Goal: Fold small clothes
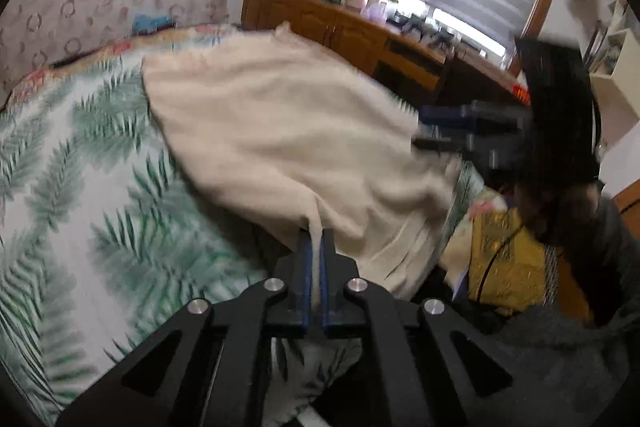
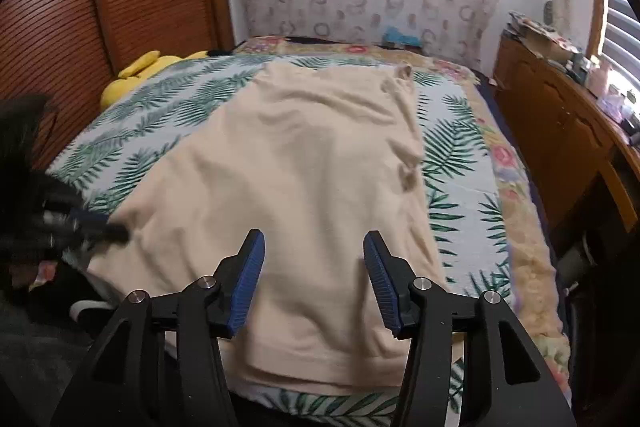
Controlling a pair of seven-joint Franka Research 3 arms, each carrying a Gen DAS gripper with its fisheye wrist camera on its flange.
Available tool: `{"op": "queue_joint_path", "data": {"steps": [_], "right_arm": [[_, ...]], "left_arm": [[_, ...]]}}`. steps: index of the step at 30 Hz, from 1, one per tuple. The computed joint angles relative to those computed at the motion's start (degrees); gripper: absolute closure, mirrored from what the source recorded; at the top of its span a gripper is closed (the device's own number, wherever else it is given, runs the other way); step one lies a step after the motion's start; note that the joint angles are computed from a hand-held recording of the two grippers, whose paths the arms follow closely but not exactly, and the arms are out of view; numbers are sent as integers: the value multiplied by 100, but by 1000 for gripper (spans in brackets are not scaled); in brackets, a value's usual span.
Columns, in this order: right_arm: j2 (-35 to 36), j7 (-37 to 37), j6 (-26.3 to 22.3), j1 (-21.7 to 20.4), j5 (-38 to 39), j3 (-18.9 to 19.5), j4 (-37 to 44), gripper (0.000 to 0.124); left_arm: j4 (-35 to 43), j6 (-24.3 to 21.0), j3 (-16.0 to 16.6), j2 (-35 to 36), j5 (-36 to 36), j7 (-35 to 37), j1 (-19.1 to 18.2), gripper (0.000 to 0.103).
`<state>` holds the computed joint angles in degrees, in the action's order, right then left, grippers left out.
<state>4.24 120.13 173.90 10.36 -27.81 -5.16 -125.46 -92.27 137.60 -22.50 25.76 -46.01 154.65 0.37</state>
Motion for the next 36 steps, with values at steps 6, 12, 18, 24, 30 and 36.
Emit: {"op": "queue_joint_path", "data": {"steps": [6,12,18,24,30,36], "right_arm": [[-66,-920,156,5,821,265,-84,67],[-14,-1176,110,137,890,217,-55,63],[230,-463,-419,245,-20,-80,125,62],[270,-216,-513,224,-390,-194,70,62],[266,-55,-494,125,-882,-253,182,112],[396,-216,-97,-14,-1170,-372,906,118]], "left_arm": [[1211,-33,-96,519,103,-311,-185,103],[2499,7,-83,1349,882,-1106,-511,103],[3061,137,-141,1861,1511,-1724,-601,103],[3083,167,-307,1972,1703,-1891,-463,103],[2797,284,-476,1781,1562,-1735,-226,103],[3384,305,-322,2048,1713,-1909,-335,103]]}}
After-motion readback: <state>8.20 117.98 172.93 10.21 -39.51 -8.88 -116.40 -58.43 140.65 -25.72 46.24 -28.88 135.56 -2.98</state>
